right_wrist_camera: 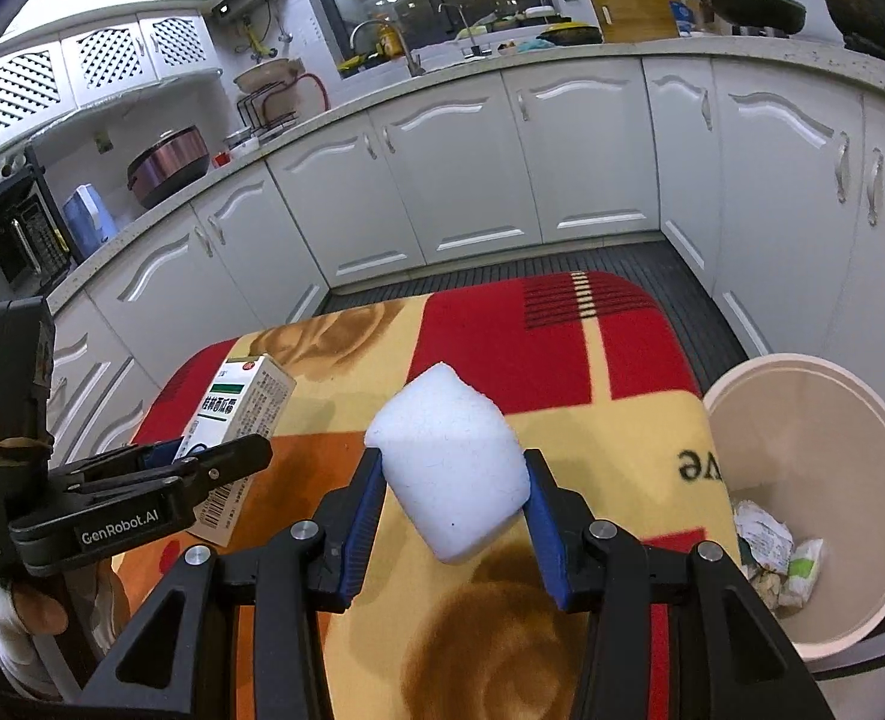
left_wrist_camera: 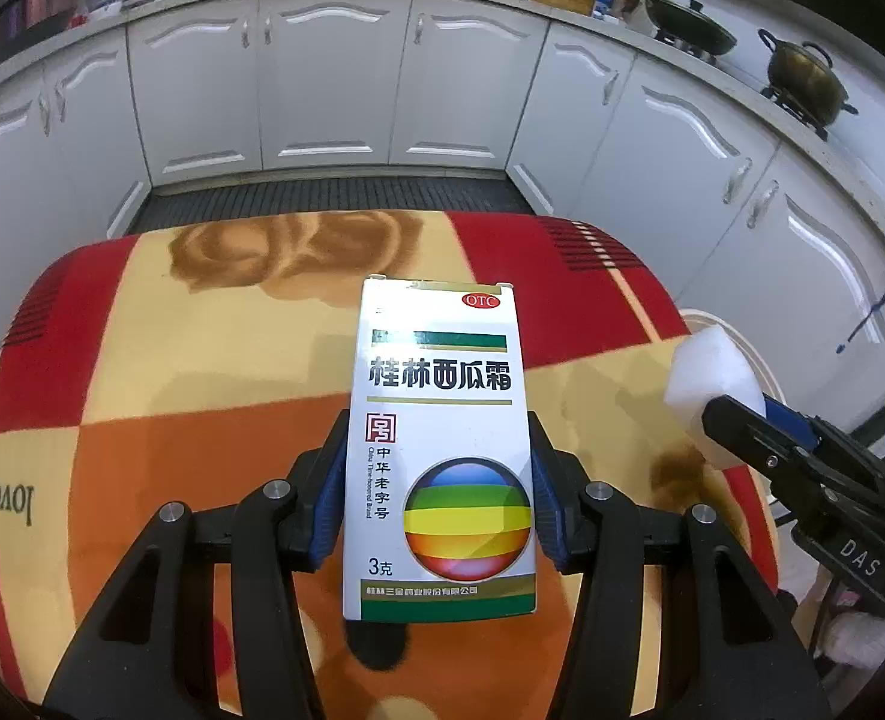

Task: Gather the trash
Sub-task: 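Carry the medicine box and sponge over the bin and open both tools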

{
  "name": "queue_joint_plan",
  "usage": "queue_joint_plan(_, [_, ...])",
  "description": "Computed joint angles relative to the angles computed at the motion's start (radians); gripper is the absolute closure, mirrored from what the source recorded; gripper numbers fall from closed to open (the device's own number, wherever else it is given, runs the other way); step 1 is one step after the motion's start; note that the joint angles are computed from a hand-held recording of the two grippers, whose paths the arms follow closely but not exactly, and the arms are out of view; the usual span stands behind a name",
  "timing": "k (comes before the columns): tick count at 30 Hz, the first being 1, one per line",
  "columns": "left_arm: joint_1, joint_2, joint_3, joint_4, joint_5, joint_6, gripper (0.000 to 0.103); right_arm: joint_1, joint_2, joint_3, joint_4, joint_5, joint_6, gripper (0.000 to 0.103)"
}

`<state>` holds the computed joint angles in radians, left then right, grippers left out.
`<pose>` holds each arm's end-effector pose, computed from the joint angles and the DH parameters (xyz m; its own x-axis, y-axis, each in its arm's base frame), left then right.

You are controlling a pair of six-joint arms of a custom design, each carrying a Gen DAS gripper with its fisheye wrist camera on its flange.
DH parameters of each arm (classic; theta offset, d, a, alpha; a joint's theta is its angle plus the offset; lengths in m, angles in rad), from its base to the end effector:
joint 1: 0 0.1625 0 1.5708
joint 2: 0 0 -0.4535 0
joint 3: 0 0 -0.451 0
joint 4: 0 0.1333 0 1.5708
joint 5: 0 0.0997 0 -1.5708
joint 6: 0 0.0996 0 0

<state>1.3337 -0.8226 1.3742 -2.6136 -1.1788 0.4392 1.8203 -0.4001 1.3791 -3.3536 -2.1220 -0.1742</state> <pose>-0.0270 -0.8412 0.2244 -0.7633 0.4024 -0.5055 0.5874 0.7579 -0.2837 0.2761 -0.7548 -0.0223 -0.8750 0.0361 0.4827 -0.3280 0.6892 -0.6461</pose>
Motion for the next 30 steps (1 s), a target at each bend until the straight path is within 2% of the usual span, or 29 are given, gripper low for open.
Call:
queue_joint_plan(8, [-0.037,-0.029,0.081,-0.069,-0.003,0.046,0.053,0.005,-0.051,0.095,-0.091,-0.012,0.0,0.059])
queue_joint_plan(30, [-0.131,-0.008,0.168,-0.068,-0.058,0.065,0.053,-0.016,-0.179,0.308,-0.279,-0.118,0.05,0.058])
